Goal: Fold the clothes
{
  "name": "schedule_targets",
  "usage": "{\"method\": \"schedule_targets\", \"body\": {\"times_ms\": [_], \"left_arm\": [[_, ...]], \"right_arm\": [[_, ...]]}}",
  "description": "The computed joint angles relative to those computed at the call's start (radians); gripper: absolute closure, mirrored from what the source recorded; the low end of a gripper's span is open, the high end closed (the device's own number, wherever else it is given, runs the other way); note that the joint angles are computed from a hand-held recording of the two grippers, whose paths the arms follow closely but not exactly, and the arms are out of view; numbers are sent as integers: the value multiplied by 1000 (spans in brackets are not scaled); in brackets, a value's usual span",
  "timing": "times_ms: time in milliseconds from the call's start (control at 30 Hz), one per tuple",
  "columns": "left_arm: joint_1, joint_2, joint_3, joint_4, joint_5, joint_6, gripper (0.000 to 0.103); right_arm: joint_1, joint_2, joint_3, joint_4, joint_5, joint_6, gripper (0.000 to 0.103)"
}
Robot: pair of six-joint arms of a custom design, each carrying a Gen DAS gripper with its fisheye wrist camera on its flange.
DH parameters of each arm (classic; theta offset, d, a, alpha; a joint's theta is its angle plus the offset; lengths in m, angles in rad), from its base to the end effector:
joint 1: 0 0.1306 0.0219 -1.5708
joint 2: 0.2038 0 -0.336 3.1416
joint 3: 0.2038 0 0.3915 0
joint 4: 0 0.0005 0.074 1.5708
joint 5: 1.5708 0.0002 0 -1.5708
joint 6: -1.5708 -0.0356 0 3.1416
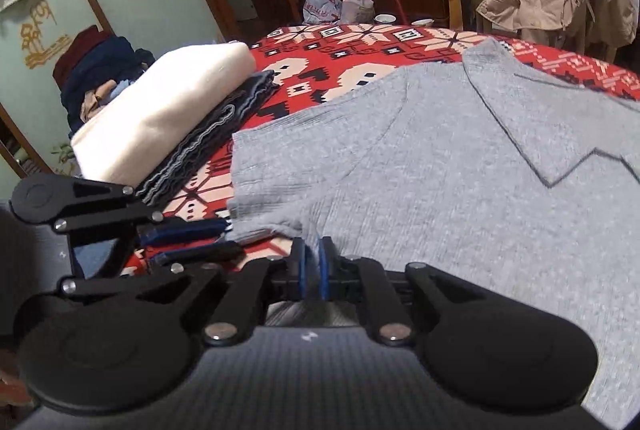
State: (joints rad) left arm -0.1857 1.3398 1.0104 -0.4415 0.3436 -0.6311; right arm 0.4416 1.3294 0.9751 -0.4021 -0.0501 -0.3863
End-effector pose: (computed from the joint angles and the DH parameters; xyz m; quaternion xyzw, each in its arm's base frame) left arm 0.4500 -0.0972 0.2648 0.4215 0.8064 -0.0689 0.4089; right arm 0.4117 0.1960 0.2552 -0.0353 0.9173 0.1803 0.3532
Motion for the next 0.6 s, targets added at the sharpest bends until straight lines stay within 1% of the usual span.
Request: {"method": "schedule_targets", "body": {"times_ms": [33, 67, 133, 200, 233, 300, 333, 400, 500, 533, 600], "left_arm": [[11, 4, 15, -16, 14, 37, 76], [25, 15, 37, -37, 38, 91, 75], [55, 58, 105, -90, 107, 236, 72], [74, 107, 170, -117, 156, 385, 71], [78, 129, 198, -118, 168, 452, 71], [66, 157, 234, -93, 128, 520, 69], [52, 168, 247, -78, 84, 511, 69], [15, 192, 276, -62, -21, 445, 70], [-35, 249, 345, -98, -166, 321, 71], [-48, 268, 369, -116, -202, 276, 72], [-58, 292, 399, -140, -219, 203, 72]], "right_arm": [[1, -9, -8, 1, 0, -4, 93], [3, -18, -16, 2, 0, -8, 93], [4, -29, -30, 12, -3, -16, 92], [2, -37, -42, 20, -8, -24, 92], [1, -39, -46, 25, -10, -27, 92], [0, -43, -54, 36, -14, -32, 92], [0, -44, -57, 41, -15, -32, 92], [-1, -46, -62, 47, -18, -32, 92], [-5, -53, -76, 66, -28, -41, 92], [-7, -55, -81, 74, -33, -46, 92], [-10, -60, -92, 86, -41, -56, 92]]}}
